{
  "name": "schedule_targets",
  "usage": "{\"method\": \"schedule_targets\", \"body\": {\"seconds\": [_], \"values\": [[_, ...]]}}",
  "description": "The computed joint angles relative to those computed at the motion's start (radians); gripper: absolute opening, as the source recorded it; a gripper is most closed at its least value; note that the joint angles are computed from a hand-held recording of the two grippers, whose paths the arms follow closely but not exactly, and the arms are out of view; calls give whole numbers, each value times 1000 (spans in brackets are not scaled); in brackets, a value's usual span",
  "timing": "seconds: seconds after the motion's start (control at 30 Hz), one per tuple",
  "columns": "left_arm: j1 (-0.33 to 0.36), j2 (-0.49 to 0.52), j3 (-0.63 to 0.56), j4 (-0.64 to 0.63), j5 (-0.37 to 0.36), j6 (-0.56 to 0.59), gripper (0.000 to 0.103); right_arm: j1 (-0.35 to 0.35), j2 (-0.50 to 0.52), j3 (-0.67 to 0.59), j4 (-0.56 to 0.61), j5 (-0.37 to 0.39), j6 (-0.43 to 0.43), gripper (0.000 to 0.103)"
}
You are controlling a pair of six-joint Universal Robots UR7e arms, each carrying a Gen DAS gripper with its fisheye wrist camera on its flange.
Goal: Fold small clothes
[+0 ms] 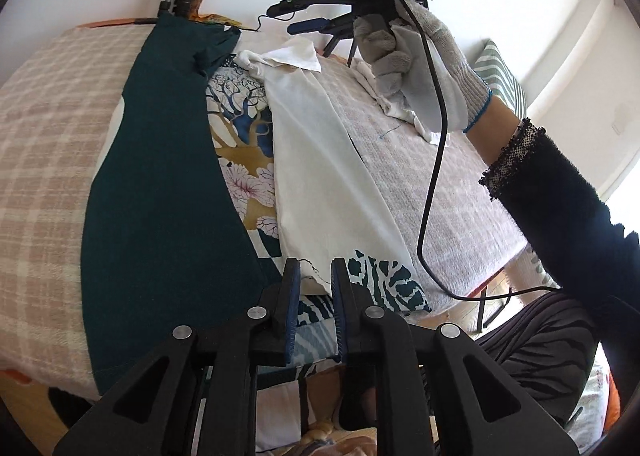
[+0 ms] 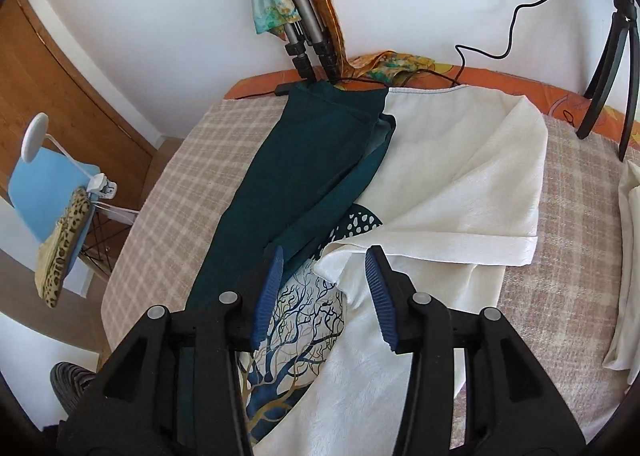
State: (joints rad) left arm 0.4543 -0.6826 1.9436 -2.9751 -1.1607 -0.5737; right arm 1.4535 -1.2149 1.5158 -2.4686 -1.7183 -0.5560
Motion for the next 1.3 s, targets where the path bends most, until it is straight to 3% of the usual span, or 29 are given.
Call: {"method": "schedule_targets", "body": {"seconds": [0.13,0.27,0.37,0.63,0.67,0.73,0.77,1.0,1.3], "values": [[-3,-76,20,55,58,50,14,-31,-41,22,-128,-67,64,46],[35,-95,-32,106,130,90,15,-86,-13,-22,-126,-90,186,46],[76,-78,-81,107,154,129,15,-111,21,-59,-113,-100,215,46],[135,-52,-170,190,172,205,15,-144,58,-95,-91,12,224,45],[140,-53,-175,195,172,208,15,-139,62,-93,-87,6,212,44],[146,-59,-183,206,172,222,15,-126,67,-87,-83,-29,186,16],[147,-61,-187,211,176,234,15,-115,74,-87,-88,-59,180,8],[159,-99,-168,146,151,272,15,-34,89,-109,-107,-119,151,4],[168,-121,-159,122,135,280,15,68,309,-366,-25,-282,145,3]]}}
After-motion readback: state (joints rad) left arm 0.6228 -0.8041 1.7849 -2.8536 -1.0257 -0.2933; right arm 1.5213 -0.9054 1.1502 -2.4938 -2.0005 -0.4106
